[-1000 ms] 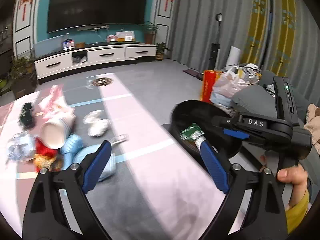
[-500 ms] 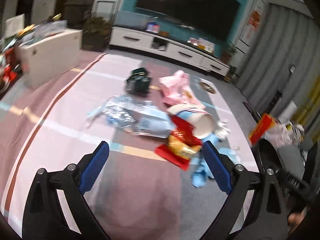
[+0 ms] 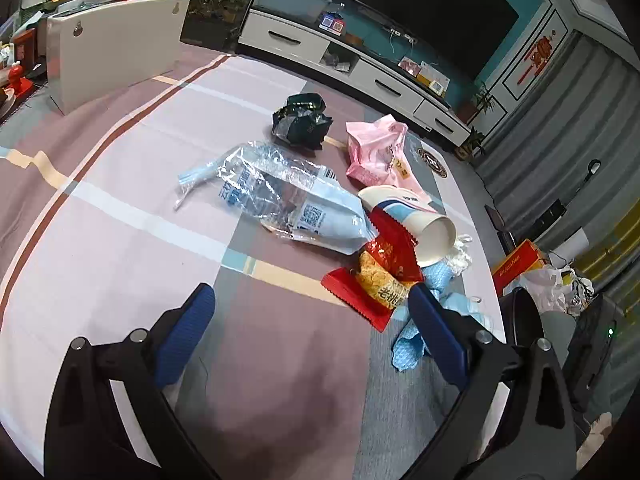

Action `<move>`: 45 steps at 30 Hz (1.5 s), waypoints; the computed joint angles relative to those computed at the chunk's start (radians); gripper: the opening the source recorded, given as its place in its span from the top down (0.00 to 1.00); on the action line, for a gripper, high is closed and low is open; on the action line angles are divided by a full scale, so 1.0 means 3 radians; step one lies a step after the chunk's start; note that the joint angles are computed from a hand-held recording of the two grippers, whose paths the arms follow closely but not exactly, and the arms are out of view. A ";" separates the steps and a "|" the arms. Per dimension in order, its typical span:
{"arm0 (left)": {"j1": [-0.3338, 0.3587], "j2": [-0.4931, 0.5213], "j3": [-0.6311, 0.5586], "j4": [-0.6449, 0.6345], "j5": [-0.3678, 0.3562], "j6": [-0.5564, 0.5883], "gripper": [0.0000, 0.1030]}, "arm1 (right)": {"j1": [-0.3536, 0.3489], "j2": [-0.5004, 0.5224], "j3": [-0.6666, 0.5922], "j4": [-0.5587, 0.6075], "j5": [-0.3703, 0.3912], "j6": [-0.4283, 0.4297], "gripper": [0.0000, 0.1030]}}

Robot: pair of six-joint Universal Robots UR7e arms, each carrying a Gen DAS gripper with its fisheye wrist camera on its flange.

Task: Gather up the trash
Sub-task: 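Grasp the blue face mask with the right tool while the left tool grasps the blue cloth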

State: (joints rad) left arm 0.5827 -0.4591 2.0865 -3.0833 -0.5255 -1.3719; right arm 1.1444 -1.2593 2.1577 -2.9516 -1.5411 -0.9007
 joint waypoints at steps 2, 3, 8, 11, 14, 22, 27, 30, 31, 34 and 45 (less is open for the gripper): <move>0.0000 0.0011 -0.0007 -0.0006 -0.0016 0.0013 0.06 | 0.0021 0.0040 0.0003 -0.0065 -0.0050 -0.0024 0.60; 0.0003 0.0022 -0.0010 -0.0039 -0.0026 0.0046 0.06 | 0.0030 0.0051 -0.0002 -0.0066 -0.0071 -0.0030 0.69; -0.0020 0.0096 -0.0064 -0.0212 -0.0050 0.0301 0.06 | 0.0022 0.0046 -0.0030 0.0015 -0.0057 -0.0001 0.84; -0.0049 0.0167 -0.0145 -0.0311 -0.0020 0.0605 0.06 | -0.0024 -0.0041 -0.0017 0.0015 0.0079 0.0047 0.85; -0.0090 0.0290 -0.0268 -0.0510 -0.0033 0.1034 0.06 | -0.0108 -0.0179 -0.0013 -0.0044 0.0282 0.0122 0.85; -0.0042 0.0675 -0.0791 -0.0687 -0.0327 0.1949 0.18 | -0.0268 -0.0318 -0.0184 0.0170 0.0472 0.0304 0.85; 0.0104 0.0808 -0.0993 -0.0681 -0.0479 0.1975 0.42 | -0.0295 -0.0364 -0.0204 0.0286 0.0498 0.0275 0.85; 0.0125 0.0828 -0.1026 -0.0617 -0.0459 0.1964 0.64 | -0.0308 -0.0379 -0.0223 0.0328 0.0508 0.0274 0.85; 0.0131 0.0829 -0.1031 -0.0601 -0.0456 0.1968 0.66 | -0.0310 -0.0378 -0.0237 0.0344 0.0504 0.0286 0.85; 0.0161 0.0822 -0.1044 -0.0496 -0.0424 0.1903 0.70 | -0.0316 -0.0377 -0.0270 0.0382 0.0504 0.0327 0.85; 0.0092 0.0805 -0.0973 -0.0769 -0.0498 0.1982 0.96 | -0.0339 -0.0402 -0.0257 0.0327 0.0541 0.0315 0.85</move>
State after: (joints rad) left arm 0.6104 -0.2176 1.7946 -3.3141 -0.6750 -0.7772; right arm 1.0426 -1.3799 2.0806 -2.8536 -1.3788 -0.8062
